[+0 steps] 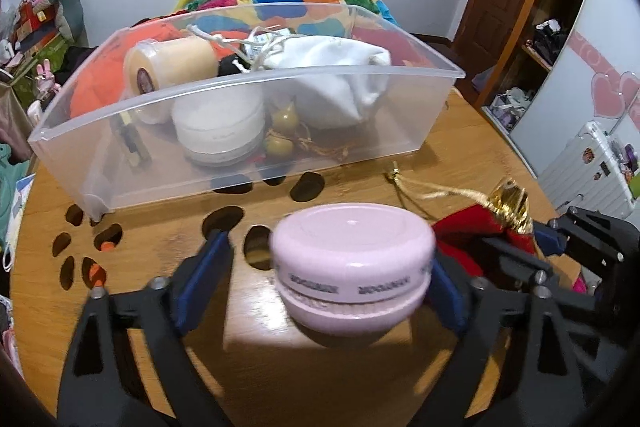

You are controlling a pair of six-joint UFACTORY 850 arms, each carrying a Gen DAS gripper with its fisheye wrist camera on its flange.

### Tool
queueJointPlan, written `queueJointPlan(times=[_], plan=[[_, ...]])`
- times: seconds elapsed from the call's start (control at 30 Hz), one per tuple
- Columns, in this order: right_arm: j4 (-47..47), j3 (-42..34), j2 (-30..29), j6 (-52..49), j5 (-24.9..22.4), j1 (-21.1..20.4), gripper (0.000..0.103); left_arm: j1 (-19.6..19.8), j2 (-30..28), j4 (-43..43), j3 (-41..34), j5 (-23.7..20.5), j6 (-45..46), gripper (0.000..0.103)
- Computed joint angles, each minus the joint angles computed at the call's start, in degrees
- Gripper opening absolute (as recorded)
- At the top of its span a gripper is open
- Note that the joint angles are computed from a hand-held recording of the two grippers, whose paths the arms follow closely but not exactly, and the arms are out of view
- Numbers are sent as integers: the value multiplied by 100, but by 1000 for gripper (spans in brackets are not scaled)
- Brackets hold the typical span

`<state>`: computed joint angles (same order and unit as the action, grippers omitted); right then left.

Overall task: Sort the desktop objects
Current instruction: 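Grasp the pink round container with the left gripper while the right grasps the red pouch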

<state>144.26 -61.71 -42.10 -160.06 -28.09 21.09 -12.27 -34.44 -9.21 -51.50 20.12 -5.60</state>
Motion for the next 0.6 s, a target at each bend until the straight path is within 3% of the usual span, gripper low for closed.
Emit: queueJointPlan(times=[0.1, 0.6], plan=[[19, 30, 47, 89, -38, -99, 18, 2, -34, 209, -37, -30, -266, 62], [208, 119, 264, -151, -123, 1, 17, -108, 227, -938, 396, 555, 610, 62]])
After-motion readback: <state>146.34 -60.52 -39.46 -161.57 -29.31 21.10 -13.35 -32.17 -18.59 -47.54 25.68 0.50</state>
